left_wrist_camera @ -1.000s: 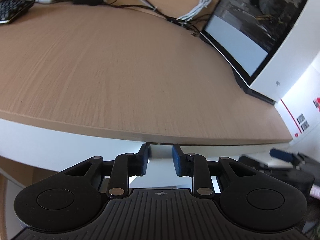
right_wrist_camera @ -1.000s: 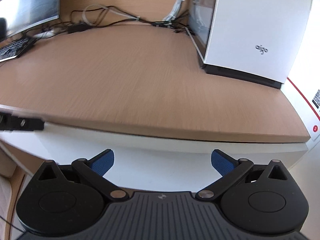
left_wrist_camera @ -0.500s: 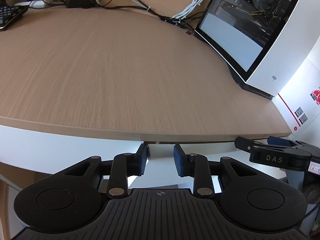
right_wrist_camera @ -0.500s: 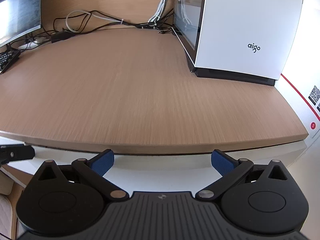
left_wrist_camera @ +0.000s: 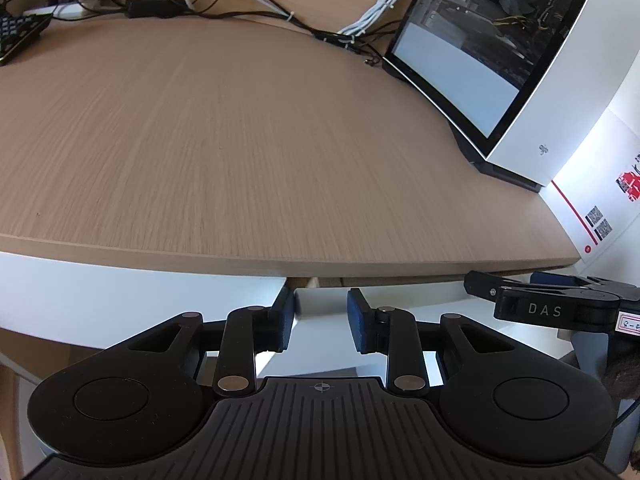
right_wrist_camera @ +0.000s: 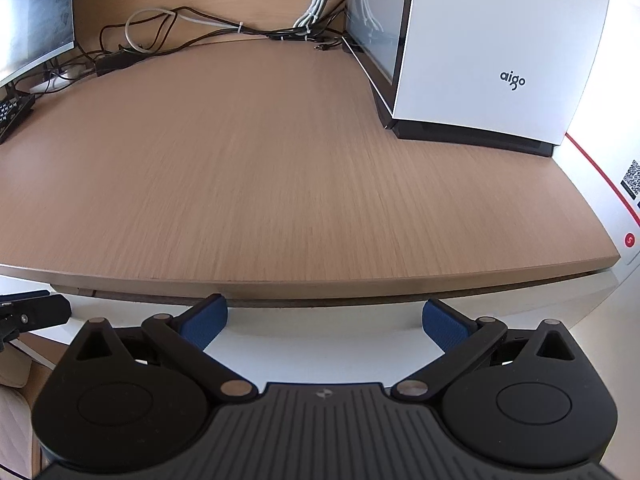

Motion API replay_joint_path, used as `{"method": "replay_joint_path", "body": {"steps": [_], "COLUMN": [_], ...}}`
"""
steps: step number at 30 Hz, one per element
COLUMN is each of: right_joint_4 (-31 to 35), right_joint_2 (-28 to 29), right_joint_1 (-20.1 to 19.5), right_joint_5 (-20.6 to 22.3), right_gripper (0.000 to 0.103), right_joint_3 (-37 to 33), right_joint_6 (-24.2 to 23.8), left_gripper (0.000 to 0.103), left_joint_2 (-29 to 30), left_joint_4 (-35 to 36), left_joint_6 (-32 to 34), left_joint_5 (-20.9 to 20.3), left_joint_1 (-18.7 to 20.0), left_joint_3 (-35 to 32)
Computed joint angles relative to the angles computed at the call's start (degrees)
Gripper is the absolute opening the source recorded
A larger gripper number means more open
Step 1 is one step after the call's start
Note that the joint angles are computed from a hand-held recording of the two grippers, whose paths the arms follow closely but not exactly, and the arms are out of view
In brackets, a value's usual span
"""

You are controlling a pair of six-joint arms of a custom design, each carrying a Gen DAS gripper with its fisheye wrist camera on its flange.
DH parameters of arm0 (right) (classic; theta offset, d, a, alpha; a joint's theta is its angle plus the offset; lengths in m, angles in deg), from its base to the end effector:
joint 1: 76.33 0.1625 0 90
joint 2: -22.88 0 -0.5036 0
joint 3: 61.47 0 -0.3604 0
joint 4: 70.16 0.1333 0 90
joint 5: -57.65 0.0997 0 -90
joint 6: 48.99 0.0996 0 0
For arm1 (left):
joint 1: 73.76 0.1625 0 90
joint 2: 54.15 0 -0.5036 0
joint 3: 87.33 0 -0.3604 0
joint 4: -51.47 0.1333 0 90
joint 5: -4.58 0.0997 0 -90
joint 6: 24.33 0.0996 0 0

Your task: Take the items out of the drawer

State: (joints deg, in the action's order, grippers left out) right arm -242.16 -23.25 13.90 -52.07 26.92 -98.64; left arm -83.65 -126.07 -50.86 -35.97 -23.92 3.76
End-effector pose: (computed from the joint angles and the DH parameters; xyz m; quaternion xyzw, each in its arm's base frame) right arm 0.1027 -0.7519 0.2748 0.3379 -0.8647 0.2369 0.2863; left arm -0.3096 -0.6910 0.0789 0.0118 0.8900 -0.3944 0.2284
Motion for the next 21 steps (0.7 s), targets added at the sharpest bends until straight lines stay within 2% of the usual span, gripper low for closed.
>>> {"method": "replay_joint_path", "body": {"steps": [6, 8, 10, 13, 16, 21], "right_joint_4": [-0.7, -0.2, 0.6, -2.4, -4.8, -3.5], "right_joint_2": [-0.2, -0.4, -0.8, -2.5, -3.5, -4.1], "right_joint_1": [0.1, 0.0, -0.5, -1.8, -2.8, -4.2], "right_joint_5": [-0.3, 0.0, 1.4, 5.6, 7.5, 9.9], "right_gripper": [0.103, 0.103, 0.103, 0.103, 0.103, 0.103], "right_joint_3": [0.5, 0.4, 0.6, 3.2, 5.5, 6.1], "right_joint_6": [-1.7, -1.5, -1.3, -2.4, -5.3, -7.3], "left_gripper": [0.03, 0.028, 0.026, 0.026, 0.026, 0.026], "left_joint_2": [0.1, 0.0, 0.0, 0.0, -0.5, -0.8], "left_joint_4": [-0.3, -2.4, -4.6, -5.9, -0.6, 8.8], "left_joint_6": [-0.2, -1.7, -2.8, -4.2, -8.7, -16.1], "left_joint_5": [-0.2, -0.4, -0.5, 2.5, 4.3, 5.3], "left_joint_1": [0.0, 0.1, 0.1, -1.1, -2.1, -3.2], "left_joint_3": [0.0, 0.8, 1.8, 3.4, 4.0, 3.6]}}
